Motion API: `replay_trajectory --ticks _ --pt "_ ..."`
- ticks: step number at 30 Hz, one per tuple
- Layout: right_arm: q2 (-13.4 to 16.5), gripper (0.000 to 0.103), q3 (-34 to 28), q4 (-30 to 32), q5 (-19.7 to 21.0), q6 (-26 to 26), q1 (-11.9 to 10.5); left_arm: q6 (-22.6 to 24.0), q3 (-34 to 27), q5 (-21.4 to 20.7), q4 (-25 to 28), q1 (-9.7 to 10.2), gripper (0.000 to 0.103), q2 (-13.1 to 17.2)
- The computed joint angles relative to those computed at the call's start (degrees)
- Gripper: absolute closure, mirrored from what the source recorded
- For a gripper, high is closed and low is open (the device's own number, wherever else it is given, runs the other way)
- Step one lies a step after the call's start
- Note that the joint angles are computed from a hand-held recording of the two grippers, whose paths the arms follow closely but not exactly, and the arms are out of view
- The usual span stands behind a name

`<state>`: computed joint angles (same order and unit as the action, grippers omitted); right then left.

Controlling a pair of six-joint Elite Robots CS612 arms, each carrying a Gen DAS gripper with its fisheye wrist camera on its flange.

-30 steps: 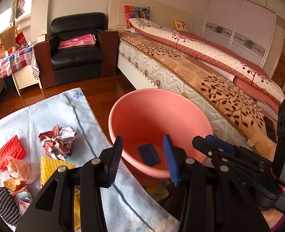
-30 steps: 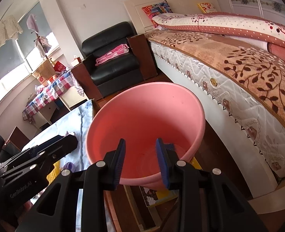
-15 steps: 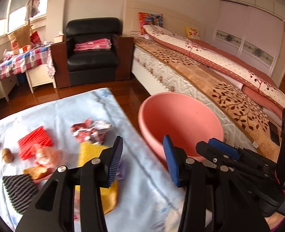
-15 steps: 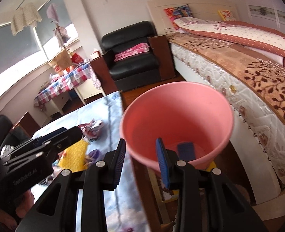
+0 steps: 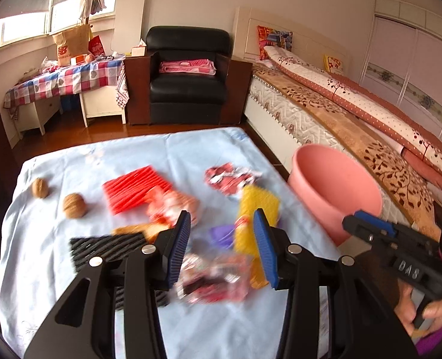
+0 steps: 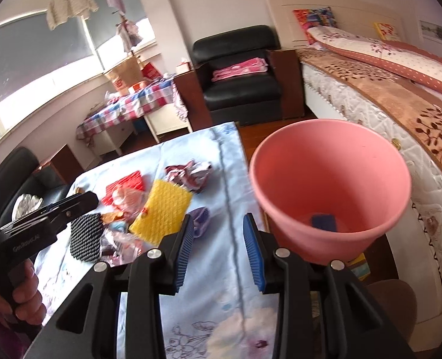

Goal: Collect trash
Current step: 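Move both open tools back over the table toward the remaining trash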

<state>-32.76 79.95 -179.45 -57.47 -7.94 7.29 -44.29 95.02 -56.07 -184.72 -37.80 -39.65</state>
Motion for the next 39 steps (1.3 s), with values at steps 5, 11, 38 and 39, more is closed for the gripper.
replay_trajectory --ticks 5,11,38,39 --pt "0.1 0.069 -0.2 2.5 0.1 -1.8 0.6 -1.2 4.2 -2.1 -1.8 -0.04 0.059 -1.2" --pt "0.1 0.068 -0.2 3.4 0.1 -3.0 0.9 -0.9 4.8 -5.7 -1.7 0.11 0.059 -0.6" --pt "0.6 0.06 -1.7 7.8 1.9 -6.0 2.2 -0.6 3.5 -9.3 -3.3 1.36 0.084 1.8" --pt "0.6 0.06 -1.9 8.3 2.1 -6.2 2.4 -0.5 3.8 -8.9 -3.9 1.24 0.084 1.7"
